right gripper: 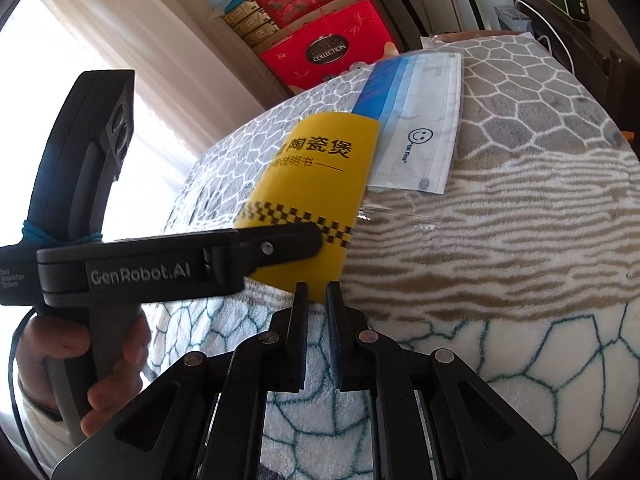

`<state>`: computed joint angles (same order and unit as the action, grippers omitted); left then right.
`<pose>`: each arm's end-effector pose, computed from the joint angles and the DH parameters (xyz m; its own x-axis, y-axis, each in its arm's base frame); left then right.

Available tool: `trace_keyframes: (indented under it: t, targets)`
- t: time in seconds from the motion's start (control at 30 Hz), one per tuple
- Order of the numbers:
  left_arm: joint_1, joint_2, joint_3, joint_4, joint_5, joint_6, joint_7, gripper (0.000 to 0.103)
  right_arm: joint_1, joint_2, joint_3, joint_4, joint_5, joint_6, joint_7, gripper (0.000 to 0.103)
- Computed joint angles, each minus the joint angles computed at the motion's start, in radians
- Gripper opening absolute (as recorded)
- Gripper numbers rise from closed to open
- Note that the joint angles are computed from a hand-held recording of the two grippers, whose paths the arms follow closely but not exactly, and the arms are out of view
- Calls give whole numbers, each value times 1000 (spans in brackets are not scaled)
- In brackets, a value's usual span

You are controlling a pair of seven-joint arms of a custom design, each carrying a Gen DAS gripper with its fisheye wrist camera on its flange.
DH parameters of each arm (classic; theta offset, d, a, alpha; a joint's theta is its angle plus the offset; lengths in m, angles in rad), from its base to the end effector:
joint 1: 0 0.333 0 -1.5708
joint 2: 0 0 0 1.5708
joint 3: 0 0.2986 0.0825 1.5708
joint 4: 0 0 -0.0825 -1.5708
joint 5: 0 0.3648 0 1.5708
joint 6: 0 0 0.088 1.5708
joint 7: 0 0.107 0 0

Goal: Organize objects
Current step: 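Grasp the yellow booklet edge with the left gripper and lift it, then grasp the blue-and-white mask pack with the right gripper while the left gripper holds the booklet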

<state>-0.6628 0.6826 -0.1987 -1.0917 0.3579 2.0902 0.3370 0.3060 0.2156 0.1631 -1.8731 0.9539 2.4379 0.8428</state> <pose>0.5315 -0.5197 0.4525 0.2637 -0.9399 0.2169 -0.8929 -0.3229 -0.3138 0.5564 0.2776 0.4302 0.5676 -0.6418 -0.5157 -0.8032 -0.2944 -0.5178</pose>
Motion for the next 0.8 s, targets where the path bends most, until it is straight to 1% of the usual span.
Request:
trace_keyframes:
  t: [0.03, 0.1, 0.13, 0.17, 0.2, 0.23, 0.27, 0.3, 0.37, 0.4, 0.43, 0.47, 0.5, 0.53, 0.57, 0.6, 0.63, 0.67, 0.73, 0.77, 0.8]
  targets:
    - [3, -10, -1, -15, 0, 3, 1, 69, 3, -1, 0, -2, -4, 6, 1, 9]
    - [16, -43, -6, -68, -7, 28, -3, 57, 9, -4, 1, -2, -10, 24, 1, 10]
    - [32, -75, -14, -122, -16, 62, -6, 54, 9, -9, 2, -8, -7, 34, -3, 11]
    - [50, -108, -22, -179, -29, 106, -12, 48, 7, -15, 3, -16, 5, 45, -14, 12]
    - [67, -139, -29, -232, -40, 149, -19, 44, 9, -11, 3, -11, 10, 55, -14, 16]
    - [80, -171, -34, -285, -46, 188, -29, 43, 10, -11, 4, -10, 18, 65, -16, 20]
    - [86, -201, -34, -329, -40, 214, -45, 42, 6, -20, 5, -20, 38, 76, -27, 20]
    - [85, -224, -30, -359, -25, 220, -64, 42, 5, -26, 5, -26, 53, 86, -33, 21]
    - [81, -273, -20, -417, 20, 226, -119, 42, 7, -30, 6, -27, 90, 124, -42, 27]
    - [83, -293, -17, -441, 41, 229, -144, 42, 7, -38, 6, -36, 108, 144, -49, 37]
    - [83, -313, -14, -462, 64, 220, -168, 42, 11, -45, 7, -44, 124, 183, -49, 51]
    - [82, -333, -12, -479, 92, 199, -193, 42, 16, -51, 5, -52, 127, 218, -43, 59]
    - [85, -349, -15, -496, 112, 189, -210, 43, 28, -49, 4, -51, 113, 267, -21, 73]
    - [88, -362, -18, -510, 129, 179, -225, 43, 42, -46, 3, -51, 83, 318, 15, 81]
    - [95, -379, -24, -532, 139, 173, -234, 43, 55, -47, 0, -55, 39, 365, 56, 83]
    - [102, -382, -30, -536, 144, 169, -238, 43, 64, -44, -1, -52, -4, 393, 87, 87]
    - [102, -371, -34, -520, 156, 150, -241, 43, 66, -43, -1, -49, -32, 401, 107, 89]
    - [96, -362, -36, -504, 174, 121, -245, 44, 90, -22, -14, -33, -129, 433, 191, 90]
    - [86, -337, -42, -467, 197, 68, -232, 46, 120, -1, -39, -19, -292, 448, 323, 93]
    - [79, -320, -44, -444, 205, 38, -217, 49, 140, 8, -62, -13, -395, 438, 395, 93]
    - [72, -306, -45, -425, 212, 17, -206, 52, 144, 4, -69, -20, -447, 434, 428, 94]
